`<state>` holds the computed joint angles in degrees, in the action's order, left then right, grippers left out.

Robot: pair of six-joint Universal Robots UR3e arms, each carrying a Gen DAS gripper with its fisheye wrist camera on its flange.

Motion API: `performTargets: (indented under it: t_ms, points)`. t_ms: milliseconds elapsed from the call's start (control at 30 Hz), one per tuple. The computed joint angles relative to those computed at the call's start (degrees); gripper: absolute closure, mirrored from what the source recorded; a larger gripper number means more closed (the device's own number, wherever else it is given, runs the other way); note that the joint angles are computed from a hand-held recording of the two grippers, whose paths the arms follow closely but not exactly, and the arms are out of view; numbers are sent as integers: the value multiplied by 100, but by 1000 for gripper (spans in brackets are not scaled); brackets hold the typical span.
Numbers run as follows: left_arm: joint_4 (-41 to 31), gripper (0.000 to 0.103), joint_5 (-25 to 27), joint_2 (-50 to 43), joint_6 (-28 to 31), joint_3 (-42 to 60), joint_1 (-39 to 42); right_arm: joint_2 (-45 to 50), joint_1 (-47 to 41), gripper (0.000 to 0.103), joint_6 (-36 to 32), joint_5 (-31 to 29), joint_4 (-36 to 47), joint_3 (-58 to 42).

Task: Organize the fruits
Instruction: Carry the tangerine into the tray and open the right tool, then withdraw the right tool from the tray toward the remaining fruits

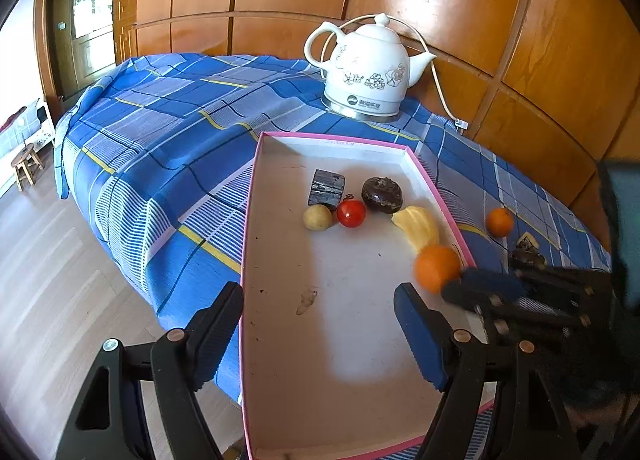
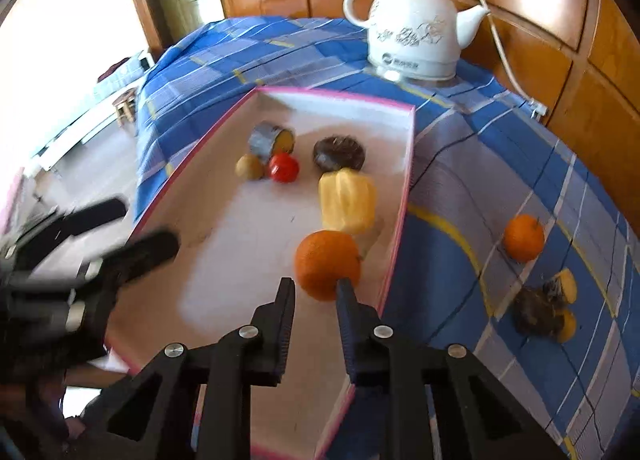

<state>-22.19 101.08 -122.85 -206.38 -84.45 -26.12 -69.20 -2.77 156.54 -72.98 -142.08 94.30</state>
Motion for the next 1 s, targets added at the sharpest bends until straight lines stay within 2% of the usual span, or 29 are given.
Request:
performTargets:
  t_ms: [233,1000]
  points:
    - [-14,25,-3,6,-25,-23,-1,-13,-31,82,106,148,123,-70]
    - [-29,25,201,61,225,107,-289,-1175,-568,78,3,434,-215,1175]
